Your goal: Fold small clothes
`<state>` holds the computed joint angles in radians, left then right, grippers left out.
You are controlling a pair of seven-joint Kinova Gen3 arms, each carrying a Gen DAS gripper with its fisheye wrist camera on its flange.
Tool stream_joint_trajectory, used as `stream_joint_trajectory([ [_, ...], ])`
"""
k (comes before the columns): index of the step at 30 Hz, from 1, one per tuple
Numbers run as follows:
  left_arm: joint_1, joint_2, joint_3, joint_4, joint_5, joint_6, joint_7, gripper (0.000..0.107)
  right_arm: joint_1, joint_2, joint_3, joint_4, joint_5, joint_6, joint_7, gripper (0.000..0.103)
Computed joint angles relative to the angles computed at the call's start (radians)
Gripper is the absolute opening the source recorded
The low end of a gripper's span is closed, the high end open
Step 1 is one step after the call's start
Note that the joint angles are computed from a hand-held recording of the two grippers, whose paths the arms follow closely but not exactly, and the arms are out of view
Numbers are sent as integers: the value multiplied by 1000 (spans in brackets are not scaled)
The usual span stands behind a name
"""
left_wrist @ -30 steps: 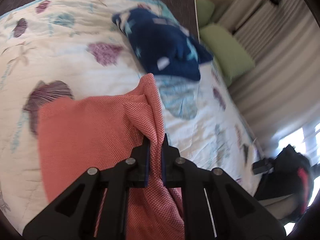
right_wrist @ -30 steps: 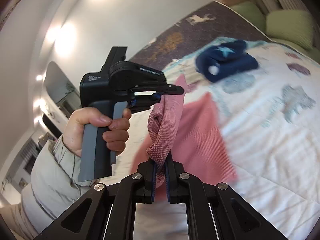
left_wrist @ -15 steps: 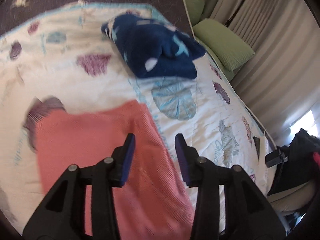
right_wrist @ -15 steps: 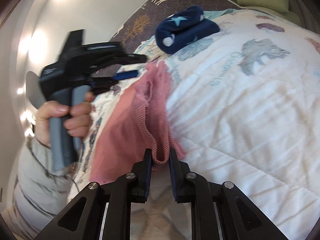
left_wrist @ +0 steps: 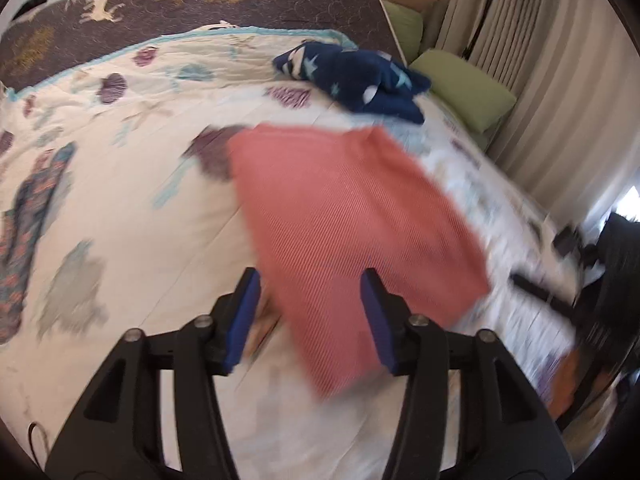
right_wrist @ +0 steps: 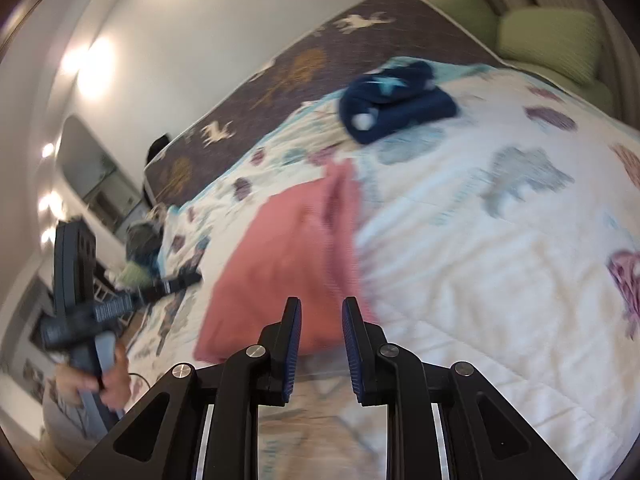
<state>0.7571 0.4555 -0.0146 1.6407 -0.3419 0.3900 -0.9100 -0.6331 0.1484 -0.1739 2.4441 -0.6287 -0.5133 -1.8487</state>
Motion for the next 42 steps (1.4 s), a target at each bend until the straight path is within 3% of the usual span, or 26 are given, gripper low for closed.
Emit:
stream_joint_trajectory([
  [2, 48, -12, -32, 31, -27, 35, 6, 58, -18, 14, 26, -49, -13, 68, 65, 32],
  [5, 30, -34, 12, 96, -44, 6, -1, 59, -98, 42, 101, -94, -99, 116, 154, 33],
  [8, 57, -10, 4, 103, -91, -1, 49, 63, -37, 56, 37, -98, -88, 115, 108, 33],
  [11, 186, 38, -116, 72, -176, 14, 162, 63, -45, 61, 51, -106, -77, 132, 81, 33],
  [15, 343, 55, -301, 84, -216, -55, 324, 63, -98, 50, 90, -108, -168, 140, 165, 37],
  [17, 432, 97, -394, 54, -273, -14, 405, 63, -91, 53, 80, -106, -171, 132, 156, 39],
  [19, 475, 141, -431, 15, -297, 51, 479, 63, -83, 58, 74, -109, -164, 132, 145, 40],
  [21, 447, 157, -394, -21, -284, 99, 505, 63, -83, 64, 74, -116, -161, 132, 145, 40],
  [23, 388, 154, -304, -38, -319, 161, 522, 63, -91, 66, 74, -123, -189, 132, 181, 40],
  [25, 336, 134, -223, -5, -399, 181, 575, 64, -132, 65, 113, -132, -264, 140, 259, 40],
  [27, 310, 108, -194, 43, -441, 164, 616, 69, -163, 74, 154, -133, -306, 143, 292, 40],
  [30, 241, 67, -121, 106, -515, 122, 704, 69, -75, 80, 92, -124, -256, 149, 218, 40],
  [33, 213, 70, -47, 102, -632, 169, 781, 68, -47, 83, 68, -112, -197, 132, 153, 40],
  [37, 190, 102, 9, 63, -704, 186, 829, 68, -84, 80, 88, -111, -203, 120, 166, 40],
  [42, 203, 129, 15, 32, -758, 243, 906, 66, -114, 75, 104, -136, -248, 115, 233, 40],
])
